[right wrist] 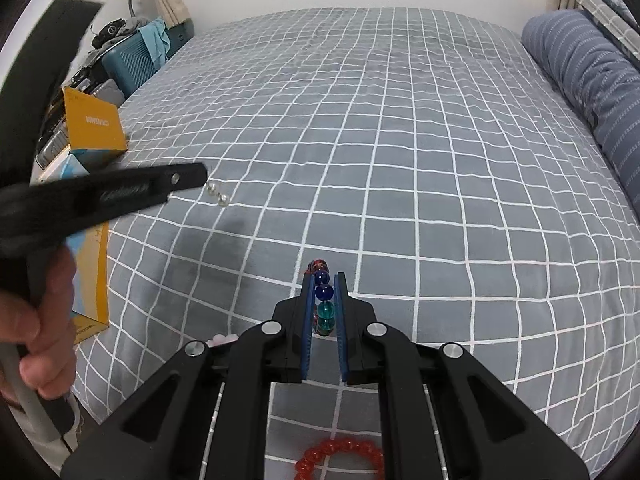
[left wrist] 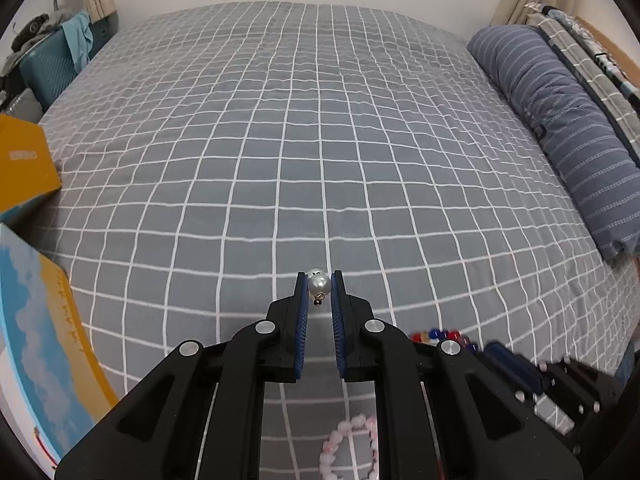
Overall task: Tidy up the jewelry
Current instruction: 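Lift and carry the pearl string and multicolour bracelet with both tools over the box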
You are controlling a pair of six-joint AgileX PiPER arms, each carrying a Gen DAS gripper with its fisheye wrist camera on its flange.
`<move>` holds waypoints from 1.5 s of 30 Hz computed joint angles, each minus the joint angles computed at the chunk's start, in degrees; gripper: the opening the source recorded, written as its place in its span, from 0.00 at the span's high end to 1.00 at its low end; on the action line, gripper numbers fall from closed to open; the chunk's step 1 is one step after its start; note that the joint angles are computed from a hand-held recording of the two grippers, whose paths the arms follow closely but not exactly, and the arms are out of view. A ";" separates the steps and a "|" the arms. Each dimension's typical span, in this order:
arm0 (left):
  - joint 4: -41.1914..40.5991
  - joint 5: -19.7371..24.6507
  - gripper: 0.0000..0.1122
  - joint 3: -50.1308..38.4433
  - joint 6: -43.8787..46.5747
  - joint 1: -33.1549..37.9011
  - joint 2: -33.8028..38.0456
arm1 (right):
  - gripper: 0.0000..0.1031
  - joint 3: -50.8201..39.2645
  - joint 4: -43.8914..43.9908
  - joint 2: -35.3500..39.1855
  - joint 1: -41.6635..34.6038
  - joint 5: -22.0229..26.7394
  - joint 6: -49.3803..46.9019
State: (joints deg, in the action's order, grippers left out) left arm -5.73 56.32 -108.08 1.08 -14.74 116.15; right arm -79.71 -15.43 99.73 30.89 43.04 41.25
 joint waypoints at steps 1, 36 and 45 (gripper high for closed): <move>-0.20 -0.80 0.90 1.67 0.27 0.20 -1.24 | 0.91 -0.29 -0.21 0.10 0.17 0.17 0.05; -7.27 -9.50 0.90 29.99 10.88 18.30 -30.65 | 0.91 -24.31 -5.25 7.78 8.28 10.11 -0.68; -10.17 -7.75 0.90 29.67 14.48 29.08 -33.04 | 0.91 -45.92 -4.68 17.91 12.68 18.90 -5.62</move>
